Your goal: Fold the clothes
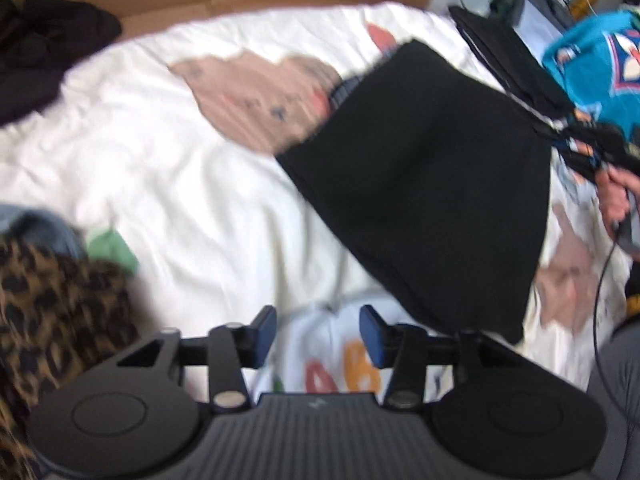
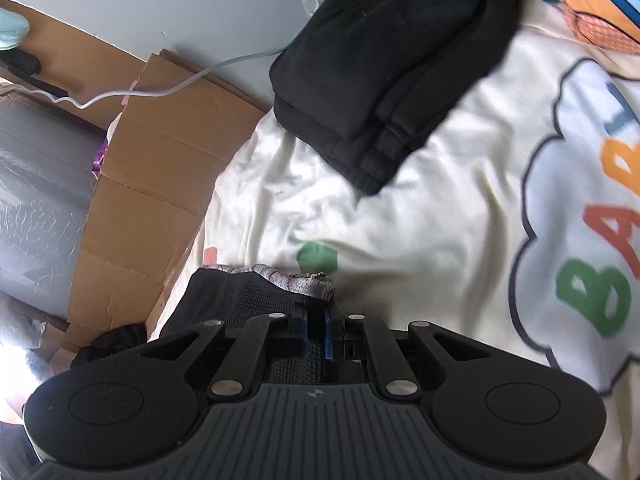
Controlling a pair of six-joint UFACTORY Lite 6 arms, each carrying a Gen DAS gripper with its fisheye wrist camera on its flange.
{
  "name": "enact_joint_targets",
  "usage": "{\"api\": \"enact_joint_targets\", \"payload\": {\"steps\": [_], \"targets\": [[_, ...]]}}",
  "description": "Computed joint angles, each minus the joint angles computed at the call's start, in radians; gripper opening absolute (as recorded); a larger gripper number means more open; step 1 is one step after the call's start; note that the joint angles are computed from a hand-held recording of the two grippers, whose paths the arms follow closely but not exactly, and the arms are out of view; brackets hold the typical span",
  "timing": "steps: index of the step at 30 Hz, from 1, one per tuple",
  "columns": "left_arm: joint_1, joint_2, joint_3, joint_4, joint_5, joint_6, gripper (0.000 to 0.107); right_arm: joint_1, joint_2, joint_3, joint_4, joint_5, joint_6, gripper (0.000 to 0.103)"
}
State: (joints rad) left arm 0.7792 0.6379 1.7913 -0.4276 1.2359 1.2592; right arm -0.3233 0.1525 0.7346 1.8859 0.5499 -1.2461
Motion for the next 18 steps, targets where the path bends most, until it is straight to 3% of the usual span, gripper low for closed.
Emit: {"api": "enact_joint_targets", "payload": {"steps": [6, 10, 18], "targets": [[-0.126, 0.092, 0.117, -0.053, -0.025, -0.085, 0.053, 0.004, 0.098, 0.105, 0.013, 0.004, -0.041, 0.007], [-0.206, 0.174, 0.234, -0.084, -0.019, -0.16, 0.062, -0.008, 0.169, 0.177, -0.008, 0.027, -0.043, 0.007], [-0.347, 0.485, 0.712, -0.135, 0.07, -0.325, 0.071, -0.022, 0.224, 0.208, 0.032, 0.071, -0.094, 0.007]]}}
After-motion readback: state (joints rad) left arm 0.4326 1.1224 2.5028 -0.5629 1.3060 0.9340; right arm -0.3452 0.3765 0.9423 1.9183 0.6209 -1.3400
